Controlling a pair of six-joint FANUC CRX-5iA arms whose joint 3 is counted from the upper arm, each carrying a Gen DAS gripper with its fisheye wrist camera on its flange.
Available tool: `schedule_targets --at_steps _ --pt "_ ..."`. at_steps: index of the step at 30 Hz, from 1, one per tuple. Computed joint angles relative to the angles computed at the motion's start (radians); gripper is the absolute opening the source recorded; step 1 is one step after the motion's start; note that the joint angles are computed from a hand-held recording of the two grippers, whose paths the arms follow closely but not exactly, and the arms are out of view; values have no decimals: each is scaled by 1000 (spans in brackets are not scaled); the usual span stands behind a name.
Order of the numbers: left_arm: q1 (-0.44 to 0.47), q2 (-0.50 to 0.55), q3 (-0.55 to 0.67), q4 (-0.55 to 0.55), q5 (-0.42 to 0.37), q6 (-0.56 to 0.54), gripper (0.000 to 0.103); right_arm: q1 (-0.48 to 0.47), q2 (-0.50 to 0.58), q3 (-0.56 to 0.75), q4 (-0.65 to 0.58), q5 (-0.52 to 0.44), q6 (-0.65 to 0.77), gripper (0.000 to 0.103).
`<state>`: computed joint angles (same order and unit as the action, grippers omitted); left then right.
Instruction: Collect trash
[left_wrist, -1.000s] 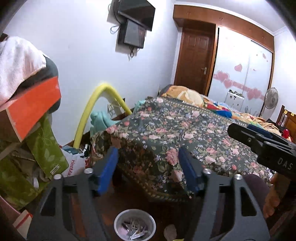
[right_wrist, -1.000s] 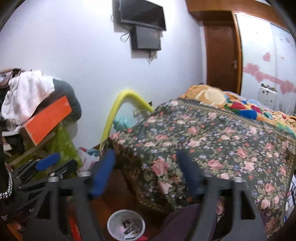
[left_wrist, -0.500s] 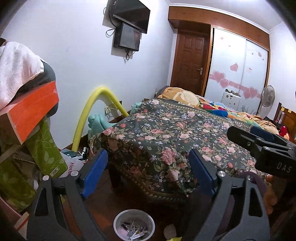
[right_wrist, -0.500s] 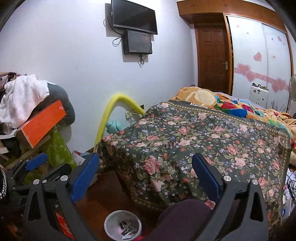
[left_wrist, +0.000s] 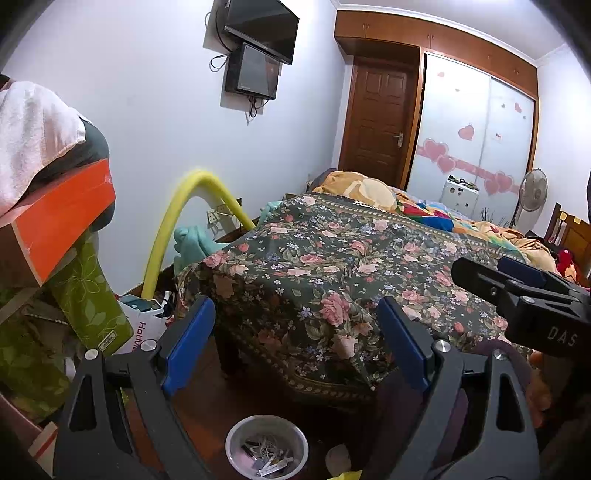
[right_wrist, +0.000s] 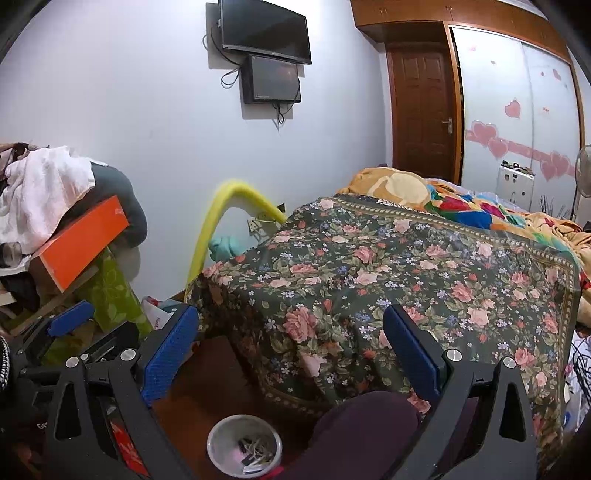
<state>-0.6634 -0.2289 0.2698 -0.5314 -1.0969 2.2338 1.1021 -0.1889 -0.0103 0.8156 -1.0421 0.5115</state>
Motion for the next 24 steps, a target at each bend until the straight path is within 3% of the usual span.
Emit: schedule_targets --at_steps 24 --pt "5 -4 -8 14 -1 -20 89 8 4 9 -8 -11 6 99"
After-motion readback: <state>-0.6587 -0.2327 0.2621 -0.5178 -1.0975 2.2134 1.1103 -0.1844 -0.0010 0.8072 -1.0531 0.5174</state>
